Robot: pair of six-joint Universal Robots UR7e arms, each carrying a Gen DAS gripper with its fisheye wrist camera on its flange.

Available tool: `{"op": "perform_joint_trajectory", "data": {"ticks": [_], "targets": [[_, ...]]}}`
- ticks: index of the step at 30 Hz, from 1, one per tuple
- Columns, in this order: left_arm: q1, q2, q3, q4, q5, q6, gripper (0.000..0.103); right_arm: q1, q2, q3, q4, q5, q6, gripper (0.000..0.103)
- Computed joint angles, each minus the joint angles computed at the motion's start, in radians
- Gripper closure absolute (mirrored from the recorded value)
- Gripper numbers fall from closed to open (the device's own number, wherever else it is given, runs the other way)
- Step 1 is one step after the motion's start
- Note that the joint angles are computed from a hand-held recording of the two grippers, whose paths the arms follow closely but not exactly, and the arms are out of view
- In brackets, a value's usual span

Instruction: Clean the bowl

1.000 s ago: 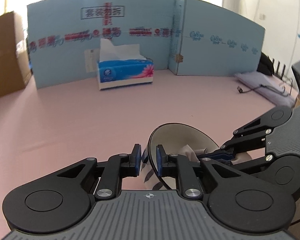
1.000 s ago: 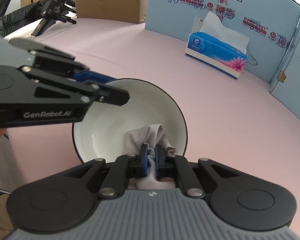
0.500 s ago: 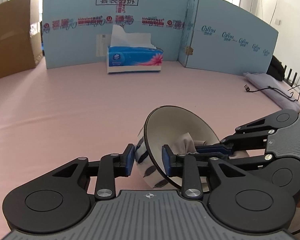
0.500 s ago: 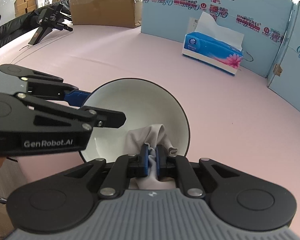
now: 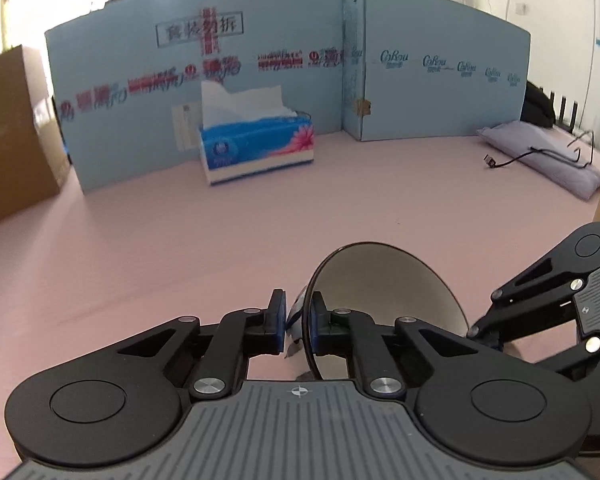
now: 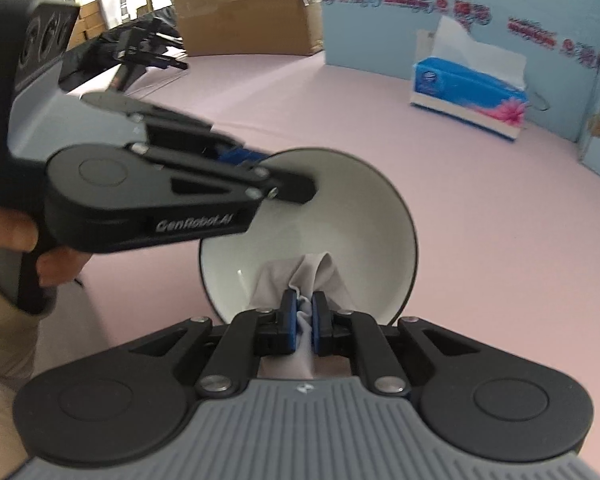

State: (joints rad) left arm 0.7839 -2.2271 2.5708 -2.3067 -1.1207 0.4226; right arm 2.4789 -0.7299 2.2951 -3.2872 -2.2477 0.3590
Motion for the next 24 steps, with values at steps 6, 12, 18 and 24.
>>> {"op": "perform_joint_trajectory", "data": {"ticks": [6, 12, 18, 24], "targets": [[-0.03, -0.019, 0.019, -0.001, 0.014, 0.041, 0.088, -0.015, -0.004, -0.023, 0.077, 0.007, -0.029, 0.093], [-0.018, -0.01, 0.021, -0.017, 0.003, 0.056, 0.088, 0.005, -0.003, -0.048, 0.181, -0.093, -0.046, 0.095], [-0.003, -0.001, 0.018, -0.028, -0.013, 0.072, 0.087, 0.021, 0.023, -0.063, 0.157, -0.21, -0.1, 0.096], [0.012, 0.012, 0.014, -0.039, -0.025, 0.079, 0.087, 0.01, 0.031, -0.073, 0.082, -0.234, -0.168, 0.096]]}}
